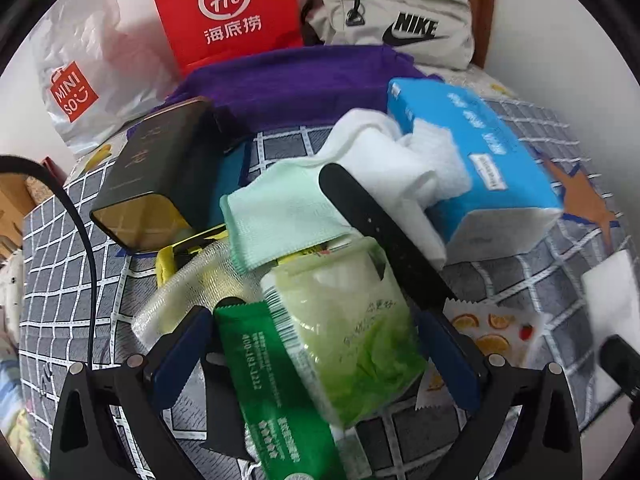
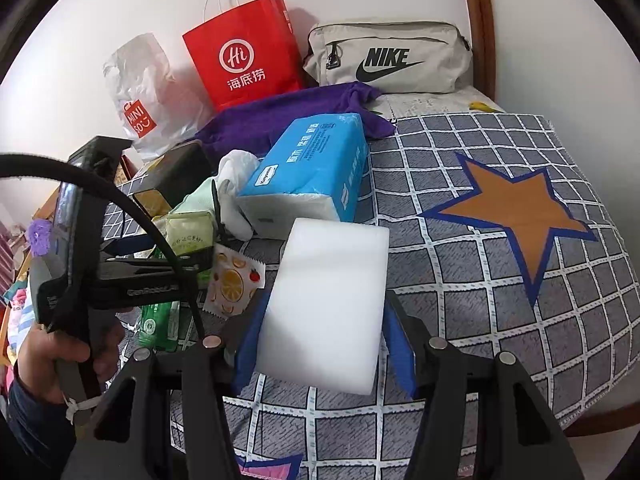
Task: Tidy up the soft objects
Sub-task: 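Lift the white sponge block with the right tool while the left tool grasps the light green tea bag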
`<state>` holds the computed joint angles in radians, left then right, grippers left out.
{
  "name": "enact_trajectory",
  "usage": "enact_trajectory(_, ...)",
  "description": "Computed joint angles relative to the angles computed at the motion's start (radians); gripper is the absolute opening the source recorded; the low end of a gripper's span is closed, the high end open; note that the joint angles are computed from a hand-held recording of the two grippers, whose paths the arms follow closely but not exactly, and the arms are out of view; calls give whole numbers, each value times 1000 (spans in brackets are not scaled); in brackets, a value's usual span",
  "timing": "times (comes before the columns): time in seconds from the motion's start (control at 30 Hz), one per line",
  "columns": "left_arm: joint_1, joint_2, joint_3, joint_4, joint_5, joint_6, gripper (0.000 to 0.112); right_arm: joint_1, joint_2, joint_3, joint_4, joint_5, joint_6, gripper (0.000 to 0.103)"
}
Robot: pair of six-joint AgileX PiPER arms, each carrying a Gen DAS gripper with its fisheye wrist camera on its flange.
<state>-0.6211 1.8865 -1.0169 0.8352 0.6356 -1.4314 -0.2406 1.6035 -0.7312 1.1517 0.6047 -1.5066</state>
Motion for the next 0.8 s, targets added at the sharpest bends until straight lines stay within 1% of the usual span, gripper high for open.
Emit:
enact_trajectory(0.1, -10, 41, -37, -2, 42, -6, 103, -6, 16, -17, -6, 15, 10, 55)
enact_trajectory(0.23, -16, 36, -15, 36, 55, -32, 103, -3, 35, -32, -7, 22, 16, 55)
enact_trajectory(0.27, -13, 15, 14, 52, 37, -52, 103, -2, 40, -36, -11, 25, 22, 55)
enact_trajectory(0.33, -1, -33, 77, 102, -24, -107, 98, -2, 45, -39, -9, 26, 24, 55)
enact_trajectory(0.4, 13, -70, 118, 115, -69, -129, 86, 1, 51, -43, -8, 25, 27, 55)
enact_trajectory(0.43, 23, -92, 143, 128, -104, -140, 81, 2, 54, -45, -6, 25, 28, 55)
enact_trajectory(0.5, 32, -128, 180, 149, -146, -163, 60, 9, 58, -49, -12, 22, 41, 55)
enact_trajectory(0.57, 59, -169, 218, 151, -209, -155, 50, 11, 57, -51, -14, 27, 44, 55)
enact_trajectory(0.6, 82, -194, 237, 125, -253, -116, 50, 13, 55, -52, -16, 28, 46, 55)
enact_trajectory(0.67, 113, -223, 263, 110, -306, -84, 48, 17, 51, -58, -24, 28, 57, 55)
enact_trajectory(0.8, 140, -286, 304, 127, -318, -74, 48, 24, 45, -71, -35, 32, 80, 55)
